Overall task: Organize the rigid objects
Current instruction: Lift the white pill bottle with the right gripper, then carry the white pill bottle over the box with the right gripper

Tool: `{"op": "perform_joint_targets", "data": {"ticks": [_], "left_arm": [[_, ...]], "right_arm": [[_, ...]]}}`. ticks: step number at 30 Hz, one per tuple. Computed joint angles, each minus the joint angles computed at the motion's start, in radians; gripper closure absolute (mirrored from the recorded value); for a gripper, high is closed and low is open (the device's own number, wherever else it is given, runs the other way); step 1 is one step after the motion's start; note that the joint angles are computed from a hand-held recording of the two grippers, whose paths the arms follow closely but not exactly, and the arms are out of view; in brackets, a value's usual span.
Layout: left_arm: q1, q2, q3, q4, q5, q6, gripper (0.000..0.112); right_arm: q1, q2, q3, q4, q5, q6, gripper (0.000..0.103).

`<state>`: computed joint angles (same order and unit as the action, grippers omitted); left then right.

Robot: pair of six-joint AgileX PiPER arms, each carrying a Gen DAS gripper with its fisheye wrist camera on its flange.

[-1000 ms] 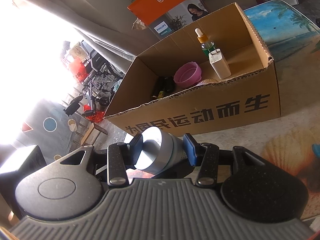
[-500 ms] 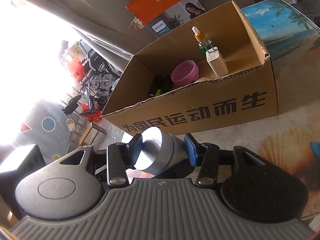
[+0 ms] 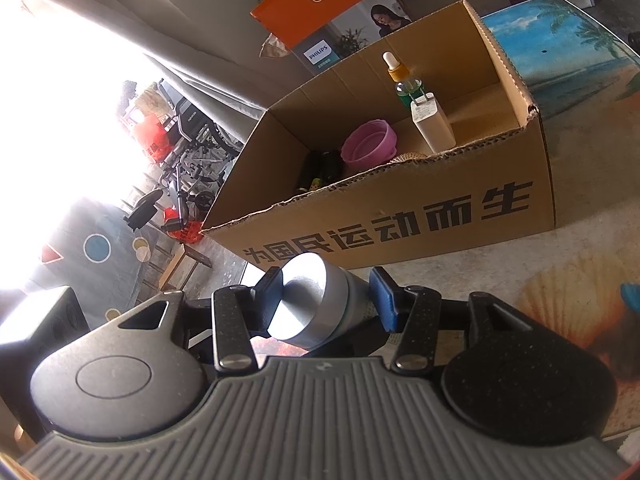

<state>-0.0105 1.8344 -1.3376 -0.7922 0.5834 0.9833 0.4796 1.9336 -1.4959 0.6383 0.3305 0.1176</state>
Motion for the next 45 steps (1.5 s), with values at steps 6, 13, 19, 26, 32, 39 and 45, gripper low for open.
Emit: {"op": "perform_joint_targets", "data": {"ticks": [6, 13, 19, 26, 32, 39, 45], "left_arm": [[0.017, -0.032, 0.014, -0.021, 0.011, 0.02, 0.058], [0.028, -0.078, 0.025, -0.065, 0.017, 0.055, 0.058], [0.032, -0.104, 0.019, -0.08, 0.029, 0.071, 0.058], [0.049, -0.12, -0.009, -0.105, 0.057, 0.082, 0.058], [0.059, -0.134, -0.037, -0.137, 0.073, 0.103, 0.058], [0.068, -0.124, -0.096, -0.142, 0.098, 0.089, 0.058], [0.061, -0.084, -0.191, -0.122, 0.122, 0.042, 0.058]], "right_arm": [[0.013, -0.013, -0.003, -0.03, -0.006, 0.016, 0.055], [0.039, -0.045, -0.016, -0.159, -0.02, 0.099, 0.054], [0.054, -0.074, -0.028, -0.266, -0.022, 0.17, 0.054], [0.063, -0.101, -0.043, -0.328, -0.021, 0.208, 0.053], [0.067, -0.12, -0.069, -0.352, -0.003, 0.21, 0.053], [0.069, -0.126, -0.128, -0.415, 0.032, 0.243, 0.053], [0.052, -0.108, -0.209, -0.419, 0.081, 0.22, 0.053]]}}
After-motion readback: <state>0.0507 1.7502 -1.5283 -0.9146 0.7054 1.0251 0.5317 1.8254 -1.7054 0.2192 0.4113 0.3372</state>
